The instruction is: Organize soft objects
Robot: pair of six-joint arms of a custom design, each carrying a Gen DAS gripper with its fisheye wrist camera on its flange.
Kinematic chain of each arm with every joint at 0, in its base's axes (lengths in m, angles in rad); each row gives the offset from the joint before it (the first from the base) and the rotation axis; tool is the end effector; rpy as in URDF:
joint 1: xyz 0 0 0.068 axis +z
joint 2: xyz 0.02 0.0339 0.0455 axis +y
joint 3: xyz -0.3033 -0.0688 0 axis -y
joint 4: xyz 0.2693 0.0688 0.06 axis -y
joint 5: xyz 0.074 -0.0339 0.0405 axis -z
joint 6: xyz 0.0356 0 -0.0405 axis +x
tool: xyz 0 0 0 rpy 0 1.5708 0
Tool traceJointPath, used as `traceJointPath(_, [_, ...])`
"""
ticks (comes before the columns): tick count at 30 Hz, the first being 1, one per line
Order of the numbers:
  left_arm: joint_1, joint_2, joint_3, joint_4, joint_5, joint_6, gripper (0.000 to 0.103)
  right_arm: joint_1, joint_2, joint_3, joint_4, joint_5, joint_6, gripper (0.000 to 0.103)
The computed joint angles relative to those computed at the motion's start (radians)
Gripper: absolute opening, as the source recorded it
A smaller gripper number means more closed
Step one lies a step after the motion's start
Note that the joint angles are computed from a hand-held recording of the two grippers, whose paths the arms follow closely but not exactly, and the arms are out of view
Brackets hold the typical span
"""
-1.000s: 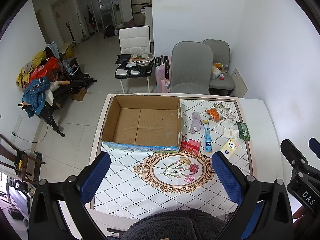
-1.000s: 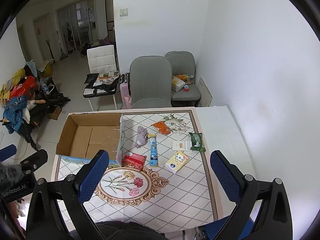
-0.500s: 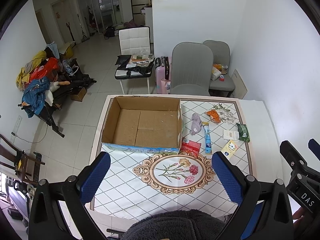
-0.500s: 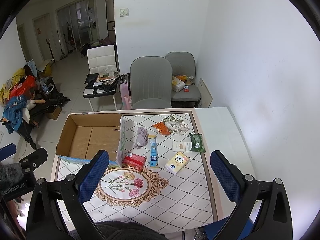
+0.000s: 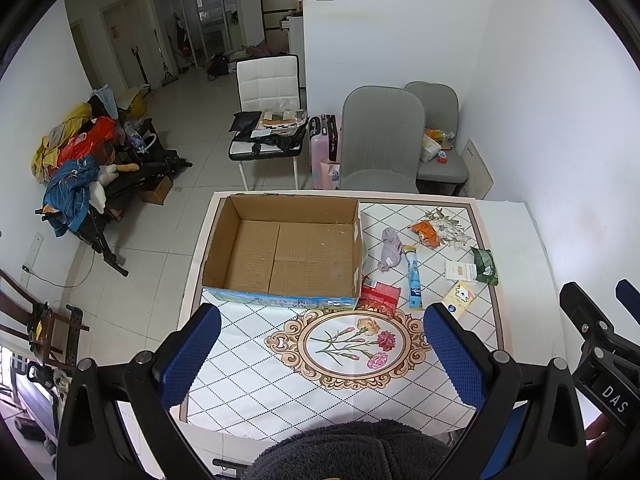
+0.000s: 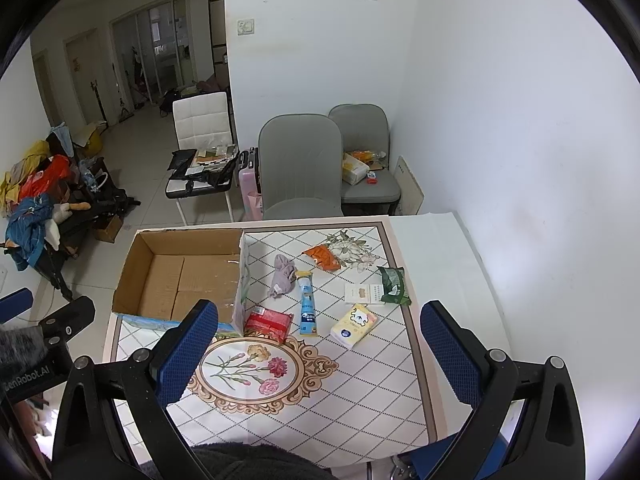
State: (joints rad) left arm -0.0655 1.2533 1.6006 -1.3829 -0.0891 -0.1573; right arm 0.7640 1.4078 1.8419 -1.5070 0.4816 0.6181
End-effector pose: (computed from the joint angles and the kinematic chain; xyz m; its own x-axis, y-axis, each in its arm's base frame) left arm 0.2137 -0.0108 0.4556 -0.8508 -0.1006 -0.5157 -0.1148 0.9934 -0.0043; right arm 0.1849 0.1543 0.4877 -0.7798 -0.0358 -0.6250 -0.0019 0.9985 -0.0549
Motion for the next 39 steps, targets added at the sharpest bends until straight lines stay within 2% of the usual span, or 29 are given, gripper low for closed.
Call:
traceJointPath(33, [-0.011, -0.019, -0.010, -0.007, 0.000, -0.011, 0.103, 0.026, -0.023, -0.034, 0.008, 0.012, 0.028, 0.103])
traceJointPath(39, [-0.022, -0.004, -0.009, -0.006, 0.012, -0.013, 0.103, -0.002, -0.029, -0.051, 0.020, -0.022, 0.024, 0.103])
